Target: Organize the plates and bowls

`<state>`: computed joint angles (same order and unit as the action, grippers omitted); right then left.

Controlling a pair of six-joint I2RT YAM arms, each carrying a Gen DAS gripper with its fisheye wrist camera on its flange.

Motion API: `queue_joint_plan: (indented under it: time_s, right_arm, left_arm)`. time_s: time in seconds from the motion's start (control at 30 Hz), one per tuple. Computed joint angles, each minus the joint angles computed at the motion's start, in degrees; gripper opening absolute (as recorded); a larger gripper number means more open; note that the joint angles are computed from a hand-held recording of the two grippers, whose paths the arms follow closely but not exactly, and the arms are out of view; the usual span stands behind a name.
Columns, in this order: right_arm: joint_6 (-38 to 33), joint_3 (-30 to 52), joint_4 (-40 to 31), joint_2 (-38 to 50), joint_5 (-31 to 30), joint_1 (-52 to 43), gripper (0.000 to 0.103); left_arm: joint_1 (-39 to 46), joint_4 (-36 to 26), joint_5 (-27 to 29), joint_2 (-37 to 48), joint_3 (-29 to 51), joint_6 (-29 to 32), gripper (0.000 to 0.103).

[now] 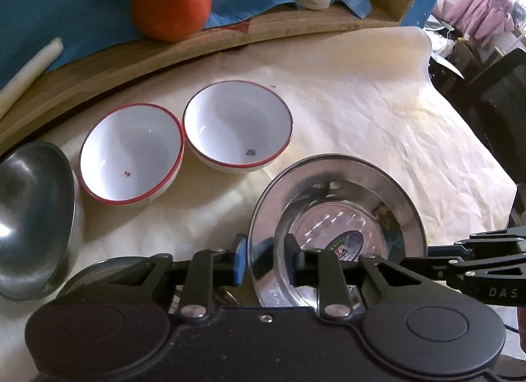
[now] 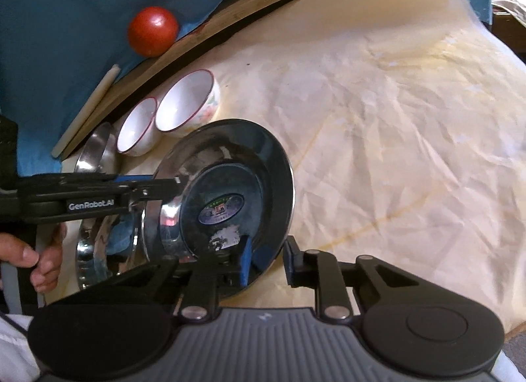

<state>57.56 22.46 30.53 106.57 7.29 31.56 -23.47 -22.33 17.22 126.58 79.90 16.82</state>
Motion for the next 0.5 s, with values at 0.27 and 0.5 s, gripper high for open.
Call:
queue_joint_plan:
  time_s: [0.27, 0.5]
  right_arm:
    - [-0.27, -0.87, -4.08, -4.2, 4.09, 1.39, 0.021]
    - [-2.54, 0.26, -6.8, -6.33, 5.07, 1.24, 0.021]
  left_arm:
    - [-0.58, 0.91, 0.37, -2.43, -1.61, -3.69, 0.02]
    - [-0.33, 2.12, 0.15, -5.39, -3.52, -6.76, 0.02]
